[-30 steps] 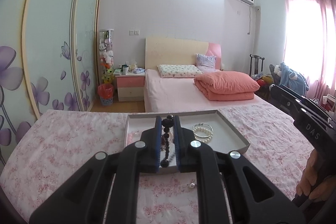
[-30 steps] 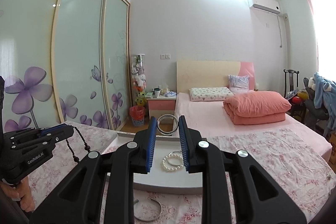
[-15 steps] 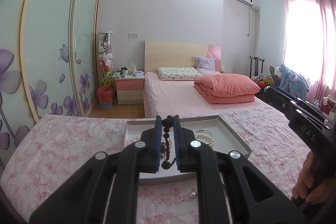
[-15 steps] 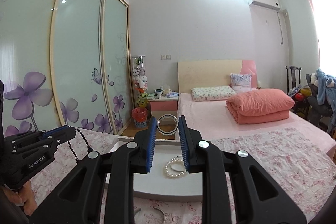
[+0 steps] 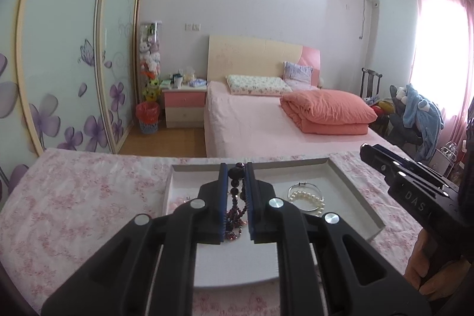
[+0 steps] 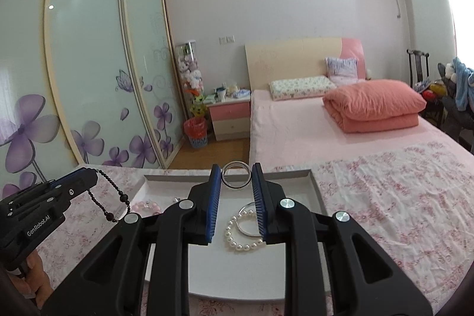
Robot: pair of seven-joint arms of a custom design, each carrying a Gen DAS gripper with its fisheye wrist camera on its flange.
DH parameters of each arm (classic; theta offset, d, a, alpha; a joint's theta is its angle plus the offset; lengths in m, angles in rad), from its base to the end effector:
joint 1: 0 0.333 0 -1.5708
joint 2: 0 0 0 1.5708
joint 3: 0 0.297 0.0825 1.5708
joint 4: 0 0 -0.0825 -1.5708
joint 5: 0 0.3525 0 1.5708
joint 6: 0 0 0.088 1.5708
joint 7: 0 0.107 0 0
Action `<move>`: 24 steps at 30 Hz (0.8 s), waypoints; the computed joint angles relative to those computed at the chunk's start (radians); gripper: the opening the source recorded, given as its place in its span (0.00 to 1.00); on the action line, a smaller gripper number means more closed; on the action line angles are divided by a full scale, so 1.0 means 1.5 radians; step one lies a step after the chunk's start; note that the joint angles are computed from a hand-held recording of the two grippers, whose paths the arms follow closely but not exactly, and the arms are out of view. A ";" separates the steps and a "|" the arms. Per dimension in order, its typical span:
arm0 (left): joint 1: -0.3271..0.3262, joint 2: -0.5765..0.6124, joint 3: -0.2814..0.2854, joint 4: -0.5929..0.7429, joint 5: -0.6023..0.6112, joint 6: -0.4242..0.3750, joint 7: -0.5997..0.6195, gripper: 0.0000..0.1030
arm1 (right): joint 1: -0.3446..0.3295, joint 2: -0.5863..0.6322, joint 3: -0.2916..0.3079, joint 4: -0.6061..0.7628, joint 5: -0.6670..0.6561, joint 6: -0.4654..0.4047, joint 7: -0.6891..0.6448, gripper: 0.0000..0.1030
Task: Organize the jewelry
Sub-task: 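Carry the silver ring and black bracelet into the tray and open both grippers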
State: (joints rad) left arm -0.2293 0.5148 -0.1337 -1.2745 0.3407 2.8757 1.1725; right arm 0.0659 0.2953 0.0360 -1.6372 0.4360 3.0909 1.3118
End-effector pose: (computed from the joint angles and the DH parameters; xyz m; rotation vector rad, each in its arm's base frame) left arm 0.6709 -0.2445 0.5833 -1.4514 1.7440 -1.1530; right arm 0.6552 0.0284 0.5758 -1.4117 1.5126 -0.7938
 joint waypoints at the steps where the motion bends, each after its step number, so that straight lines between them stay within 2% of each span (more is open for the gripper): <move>1: 0.001 0.018 -0.004 0.025 -0.005 -0.014 0.007 0.12 | 0.001 0.014 -0.004 0.019 -0.003 -0.019 0.008 0.22; 5: 0.002 0.065 -0.013 0.085 -0.024 -0.046 0.033 0.12 | 0.009 0.051 -0.019 0.065 -0.023 -0.062 0.039 0.22; 13: -0.004 0.142 -0.021 0.198 -0.063 -0.113 0.074 0.12 | 0.019 0.083 -0.036 0.108 -0.062 -0.098 0.078 0.23; 16: -0.006 0.159 -0.019 0.227 -0.077 -0.135 0.080 0.16 | 0.014 0.080 -0.028 0.102 -0.062 -0.094 0.080 0.51; 24: -0.002 0.133 -0.004 0.187 -0.080 -0.127 0.053 0.19 | 0.003 0.066 -0.022 0.082 -0.051 -0.082 0.074 0.51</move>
